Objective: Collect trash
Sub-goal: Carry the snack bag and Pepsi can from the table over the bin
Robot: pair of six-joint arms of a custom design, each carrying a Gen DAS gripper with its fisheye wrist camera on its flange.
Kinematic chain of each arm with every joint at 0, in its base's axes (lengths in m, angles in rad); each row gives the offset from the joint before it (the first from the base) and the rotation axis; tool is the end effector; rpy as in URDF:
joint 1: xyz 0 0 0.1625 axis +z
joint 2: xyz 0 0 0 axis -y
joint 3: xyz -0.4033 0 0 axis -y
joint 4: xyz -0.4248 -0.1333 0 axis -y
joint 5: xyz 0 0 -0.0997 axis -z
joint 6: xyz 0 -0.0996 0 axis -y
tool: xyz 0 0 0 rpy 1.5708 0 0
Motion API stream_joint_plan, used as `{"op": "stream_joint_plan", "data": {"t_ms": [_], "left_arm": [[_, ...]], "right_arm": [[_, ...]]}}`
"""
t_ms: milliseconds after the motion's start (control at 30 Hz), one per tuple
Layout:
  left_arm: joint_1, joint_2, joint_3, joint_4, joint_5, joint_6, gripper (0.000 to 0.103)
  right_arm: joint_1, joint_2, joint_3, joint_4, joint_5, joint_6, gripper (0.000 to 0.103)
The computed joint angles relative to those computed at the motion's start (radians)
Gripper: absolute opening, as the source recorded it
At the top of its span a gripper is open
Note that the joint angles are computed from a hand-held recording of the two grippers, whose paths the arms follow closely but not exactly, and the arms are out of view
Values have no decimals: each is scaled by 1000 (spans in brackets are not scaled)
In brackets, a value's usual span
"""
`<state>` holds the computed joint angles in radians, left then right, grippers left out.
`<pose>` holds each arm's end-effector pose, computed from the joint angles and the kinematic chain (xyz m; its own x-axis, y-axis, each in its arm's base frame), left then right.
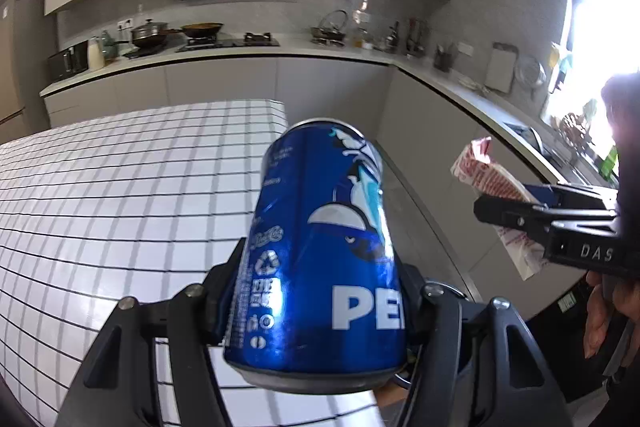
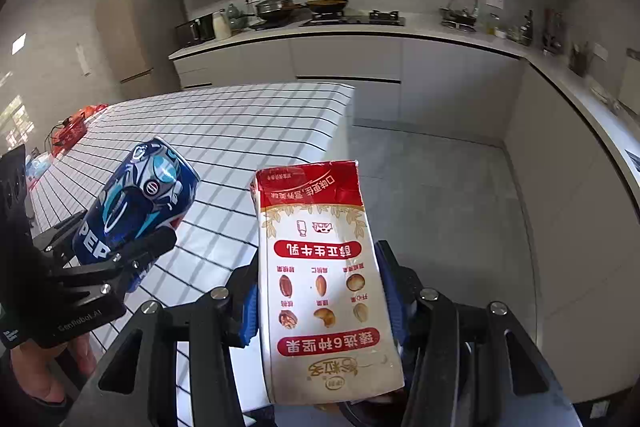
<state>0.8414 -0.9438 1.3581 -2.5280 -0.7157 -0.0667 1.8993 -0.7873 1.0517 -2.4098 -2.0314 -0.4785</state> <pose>-0.3408 -0.6941 0.3136 -0.7854 0.1037 -0.6103 0.5194 0.6467 -0.5585 0.3510 -0.7539 0.3165 -0.6971 -0.4194 0.5815 -0.6667 0.6775 -0.3107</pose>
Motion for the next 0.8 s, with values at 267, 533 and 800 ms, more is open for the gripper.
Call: {"op": "stream_joint_plan", "data": {"t_ms": [267, 533, 800], "left_arm": [[-35, 56, -3, 24, -38, -33, 62], [-76, 98, 27, 46, -38, -121, 62], [-86, 152, 18, 106, -53, -199, 62]], "right_arm": [[-53, -132, 142, -43, -11, 2, 52], [-120, -245, 248, -30, 3, -33, 52], [-182, -295, 313, 3, 4, -52, 52]]}}
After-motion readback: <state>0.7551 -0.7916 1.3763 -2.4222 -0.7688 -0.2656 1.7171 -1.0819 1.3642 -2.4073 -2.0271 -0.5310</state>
